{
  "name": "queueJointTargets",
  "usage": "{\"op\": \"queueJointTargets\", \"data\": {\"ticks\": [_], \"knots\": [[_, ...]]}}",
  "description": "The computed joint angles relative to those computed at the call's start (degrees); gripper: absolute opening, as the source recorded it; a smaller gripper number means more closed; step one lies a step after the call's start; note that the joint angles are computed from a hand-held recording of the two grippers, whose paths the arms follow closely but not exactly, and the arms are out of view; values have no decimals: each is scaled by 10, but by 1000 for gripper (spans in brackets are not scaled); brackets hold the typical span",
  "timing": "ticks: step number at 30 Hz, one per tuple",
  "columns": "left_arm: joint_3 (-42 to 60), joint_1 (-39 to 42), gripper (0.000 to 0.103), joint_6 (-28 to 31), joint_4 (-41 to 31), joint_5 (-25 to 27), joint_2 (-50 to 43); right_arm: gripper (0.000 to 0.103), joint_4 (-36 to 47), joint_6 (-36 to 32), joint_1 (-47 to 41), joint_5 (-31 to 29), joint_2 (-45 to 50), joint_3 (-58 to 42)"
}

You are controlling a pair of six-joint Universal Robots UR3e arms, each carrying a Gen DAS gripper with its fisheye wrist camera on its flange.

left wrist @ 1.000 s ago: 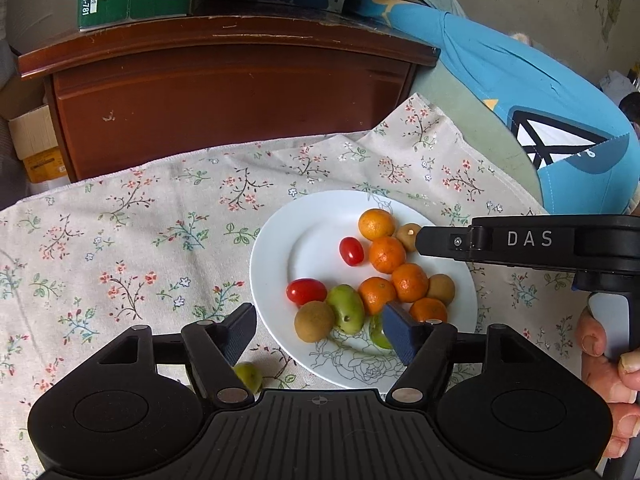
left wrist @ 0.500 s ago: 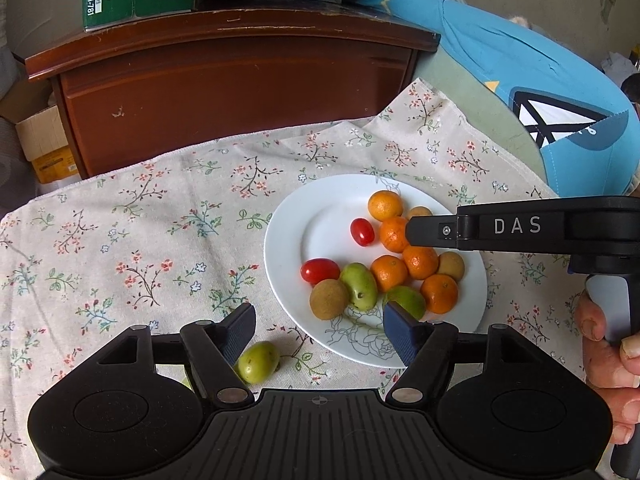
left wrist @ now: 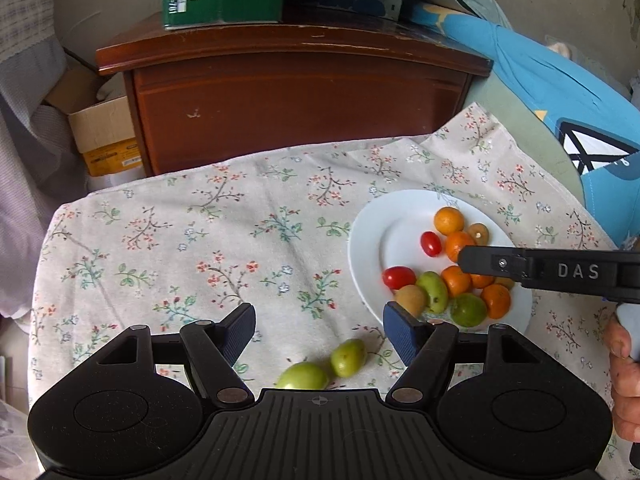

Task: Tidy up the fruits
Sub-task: 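Move both open tools back to the last green fruits, then grasp a green lime with the left tool while the right tool grasps a green fruit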

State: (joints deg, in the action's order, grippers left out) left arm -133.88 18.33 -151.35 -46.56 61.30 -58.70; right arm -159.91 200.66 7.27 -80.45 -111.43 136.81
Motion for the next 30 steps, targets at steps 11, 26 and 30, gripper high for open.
{"op": "queueJointTargets", "data": {"ticks": [11, 26, 30], "knots": [[10, 143, 71, 70, -96, -35, 41, 39, -66, -48, 79, 54, 91, -32], [4, 209, 71, 167, -212, -72, 78, 38, -127, -54, 163, -18, 213, -63], [2, 215, 71, 169, -214, -72, 73, 38, -141, -55, 172, -27, 238, -72]]}}
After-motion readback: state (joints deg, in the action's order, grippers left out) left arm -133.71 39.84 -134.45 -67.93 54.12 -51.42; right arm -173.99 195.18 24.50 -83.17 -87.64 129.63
